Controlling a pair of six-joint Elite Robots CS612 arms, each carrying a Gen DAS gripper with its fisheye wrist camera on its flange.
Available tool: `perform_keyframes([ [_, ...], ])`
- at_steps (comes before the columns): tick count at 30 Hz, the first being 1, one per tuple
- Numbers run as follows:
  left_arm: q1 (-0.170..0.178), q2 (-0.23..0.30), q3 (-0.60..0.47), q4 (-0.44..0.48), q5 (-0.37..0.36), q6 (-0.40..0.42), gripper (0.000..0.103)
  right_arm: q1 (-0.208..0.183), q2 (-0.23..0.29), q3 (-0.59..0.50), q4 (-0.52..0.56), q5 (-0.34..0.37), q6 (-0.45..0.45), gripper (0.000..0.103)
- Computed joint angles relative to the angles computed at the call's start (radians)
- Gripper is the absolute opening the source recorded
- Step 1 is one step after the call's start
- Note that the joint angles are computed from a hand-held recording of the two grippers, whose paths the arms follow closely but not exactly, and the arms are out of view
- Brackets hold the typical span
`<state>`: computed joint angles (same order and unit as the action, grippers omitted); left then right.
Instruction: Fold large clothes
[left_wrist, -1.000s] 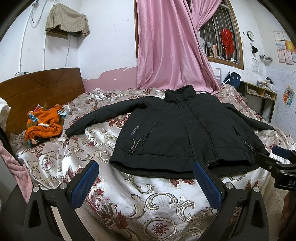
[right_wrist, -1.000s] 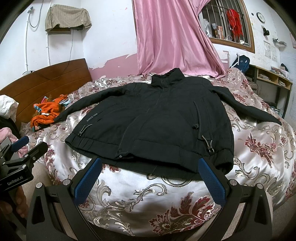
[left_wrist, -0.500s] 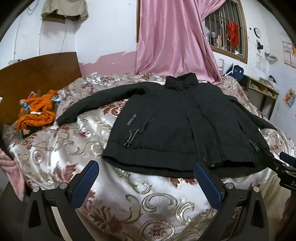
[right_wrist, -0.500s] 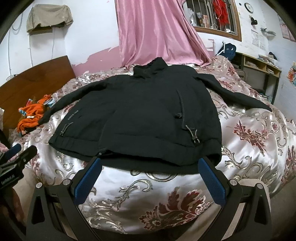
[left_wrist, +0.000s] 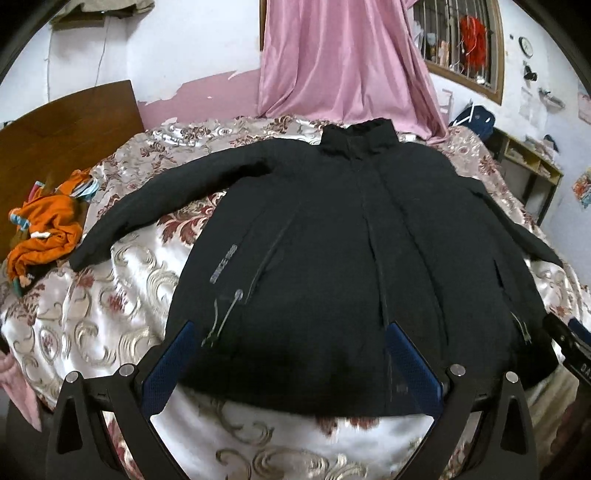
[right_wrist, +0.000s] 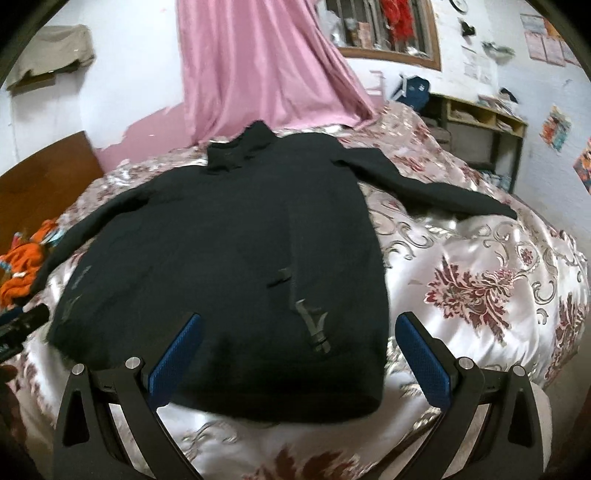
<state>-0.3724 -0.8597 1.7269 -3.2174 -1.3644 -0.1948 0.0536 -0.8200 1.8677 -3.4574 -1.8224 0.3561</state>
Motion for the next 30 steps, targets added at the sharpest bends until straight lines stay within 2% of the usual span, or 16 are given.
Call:
perform_keyframes([
  [4, -0.001, 0.020, -0.066, 0.068, -0.023, -0.020, 0.103, -0.032, 0.021, -0.035, 0.026, 0.023, 0.037, 0.102],
  [10, -0.013, 0.081, -0.225, 0.274, -0.089, 0.006, 0.103, -0.091, 0.070, -0.120, 0.038, 0.034, 0.044, 0.102],
  [12, -0.020, 0.104, -0.278, 0.325, -0.109, 0.018, 0.103, -0.118, 0.095, -0.153, 0.006, 0.037, 0.036, 0.102],
  [14, -0.028, 0.131, -0.343, 0.391, -0.127, 0.033, 0.103, -0.139, 0.115, -0.194, 0.032, -0.012, 0.046, 0.102],
  [16, -0.036, 0.152, -0.395, 0.427, -0.138, 0.052, 0.103, -0.166, 0.123, -0.228, 0.098, -0.052, 0.115, 0.102],
  [17, -0.041, 0.165, -0.425, 0.443, -0.143, 0.062, 0.103, -0.183, 0.129, -0.238, 0.105, -0.049, 0.158, 0.102],
  [20, -0.050, 0.206, -0.509, 0.468, -0.185, 0.072, 0.103, -0.241, 0.155, -0.268, 0.089, 0.022, 0.287, 0.102],
  [22, -0.057, 0.239, -0.573, 0.489, -0.209, 0.068, 0.103, -0.271, 0.179, -0.298, 0.086, 0.061, 0.337, 0.102],
  [25, -0.068, 0.299, -0.683, 0.541, -0.245, 0.069, 0.103, -0.310, 0.211, -0.352, 0.142, 0.134, 0.418, 0.102],
  [27, -0.076, 0.346, -0.771, 0.575, -0.261, 0.073, 0.103, -0.333, 0.230, -0.369, 0.141, 0.193, 0.483, 0.102],
  [30, -0.085, 0.424, -0.914, 0.620, -0.295, 0.055, 0.103, -0.351, 0.266, -0.404, 0.123, 0.237, 0.532, 0.102],
])
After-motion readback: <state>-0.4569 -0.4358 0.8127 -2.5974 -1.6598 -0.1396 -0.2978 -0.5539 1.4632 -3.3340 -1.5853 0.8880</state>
